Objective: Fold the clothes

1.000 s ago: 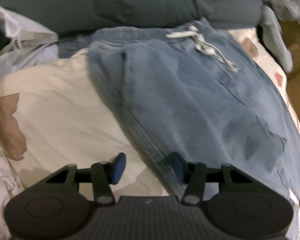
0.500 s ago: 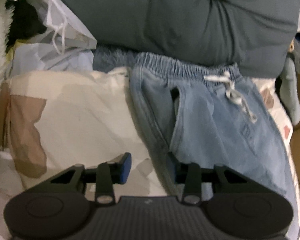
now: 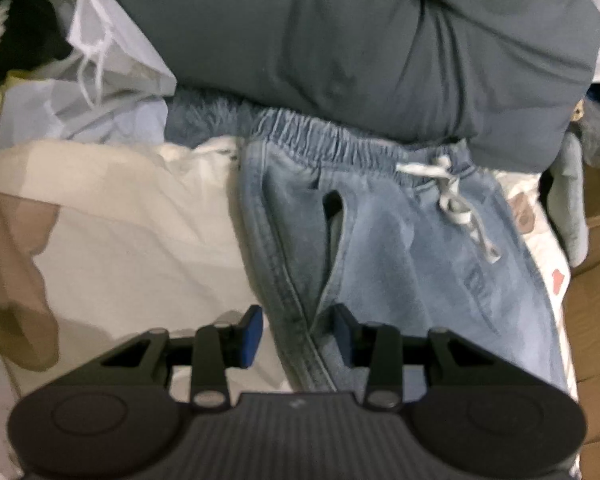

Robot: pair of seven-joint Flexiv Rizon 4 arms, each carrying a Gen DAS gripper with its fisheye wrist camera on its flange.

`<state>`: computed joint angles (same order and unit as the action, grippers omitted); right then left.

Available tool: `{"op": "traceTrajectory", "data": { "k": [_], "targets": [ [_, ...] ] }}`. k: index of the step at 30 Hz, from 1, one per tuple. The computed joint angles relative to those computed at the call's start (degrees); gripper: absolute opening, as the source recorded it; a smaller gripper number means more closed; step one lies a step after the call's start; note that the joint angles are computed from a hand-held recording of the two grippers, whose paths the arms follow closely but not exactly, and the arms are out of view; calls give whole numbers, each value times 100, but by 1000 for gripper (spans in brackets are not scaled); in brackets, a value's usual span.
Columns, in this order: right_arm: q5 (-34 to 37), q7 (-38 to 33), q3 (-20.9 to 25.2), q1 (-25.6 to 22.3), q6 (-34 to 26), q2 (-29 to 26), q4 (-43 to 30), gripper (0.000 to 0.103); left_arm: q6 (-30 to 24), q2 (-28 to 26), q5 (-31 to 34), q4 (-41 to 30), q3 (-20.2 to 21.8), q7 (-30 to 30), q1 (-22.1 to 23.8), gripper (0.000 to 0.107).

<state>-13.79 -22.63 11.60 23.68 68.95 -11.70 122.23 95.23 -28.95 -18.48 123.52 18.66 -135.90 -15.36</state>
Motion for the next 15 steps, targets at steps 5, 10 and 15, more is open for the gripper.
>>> {"op": "traceTrajectory", "data": {
  "k": [5,10,15],
  "targets": [
    [10,-51,22,12,-116,-2,-43,9,-115,-98,-42,-88,-434,36,441,42],
    [151,-252,76,-26,-238,5,-133,9,52,-207,-138,-78,-885,14,856,44],
    [381,-479,142,-56,-350,61,-195,9,60,-103,-230,-9,-869,-3,849,16]
  ]
}}
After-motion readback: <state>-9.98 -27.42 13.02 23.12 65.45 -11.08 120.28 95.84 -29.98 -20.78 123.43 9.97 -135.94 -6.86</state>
